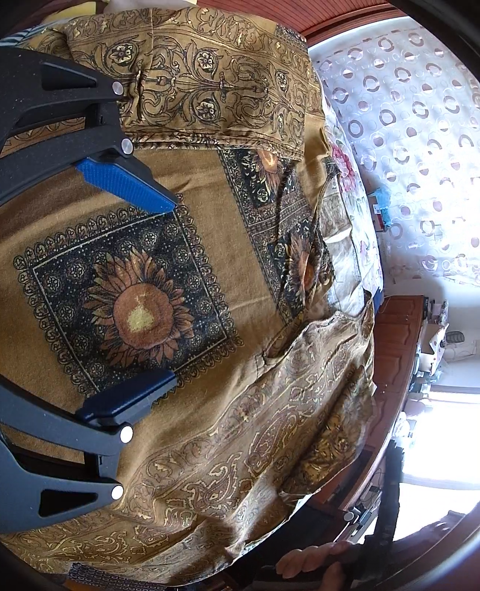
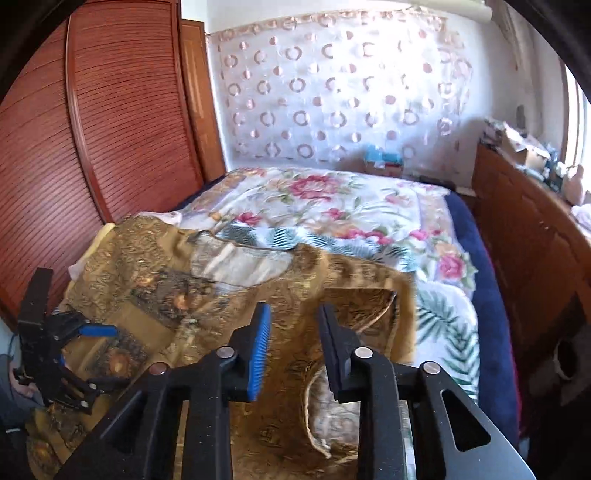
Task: Fold small clothes
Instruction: 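Lift the grasped side with the right gripper and fold it toward the shirt center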
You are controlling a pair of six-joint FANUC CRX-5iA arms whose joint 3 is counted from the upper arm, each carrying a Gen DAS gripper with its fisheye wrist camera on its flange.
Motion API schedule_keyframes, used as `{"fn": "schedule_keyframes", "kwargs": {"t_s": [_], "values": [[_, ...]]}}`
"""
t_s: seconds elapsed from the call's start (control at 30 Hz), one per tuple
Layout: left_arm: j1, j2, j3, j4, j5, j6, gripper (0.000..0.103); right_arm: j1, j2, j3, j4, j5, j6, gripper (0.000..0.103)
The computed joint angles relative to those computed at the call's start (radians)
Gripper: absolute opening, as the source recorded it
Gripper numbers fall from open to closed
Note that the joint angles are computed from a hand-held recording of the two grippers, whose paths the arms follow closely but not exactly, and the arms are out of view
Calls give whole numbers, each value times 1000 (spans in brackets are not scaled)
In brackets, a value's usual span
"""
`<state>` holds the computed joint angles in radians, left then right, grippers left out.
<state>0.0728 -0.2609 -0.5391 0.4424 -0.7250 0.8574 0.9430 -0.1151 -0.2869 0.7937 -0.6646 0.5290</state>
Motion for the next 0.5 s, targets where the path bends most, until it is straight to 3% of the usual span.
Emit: {"fn": "schedule_keyframes", "kwargs": {"t_s": [0.2, 0.3, 0.47, 0.5], "values": [[1, -4, -3, -1, 0, 1, 87, -12, 22, 5, -72, -138, -23, 30], [7, -9, 1, -22, 8, 31, 87, -9, 10, -13, -120, -147, -61, 29], [42, -56, -30, 34, 55, 11, 87, 14, -17, -42, -145, -148, -87, 30], [53, -67, -37, 57, 58, -2, 87, 21, -19, -38, -161, -167, -80, 36]]}}
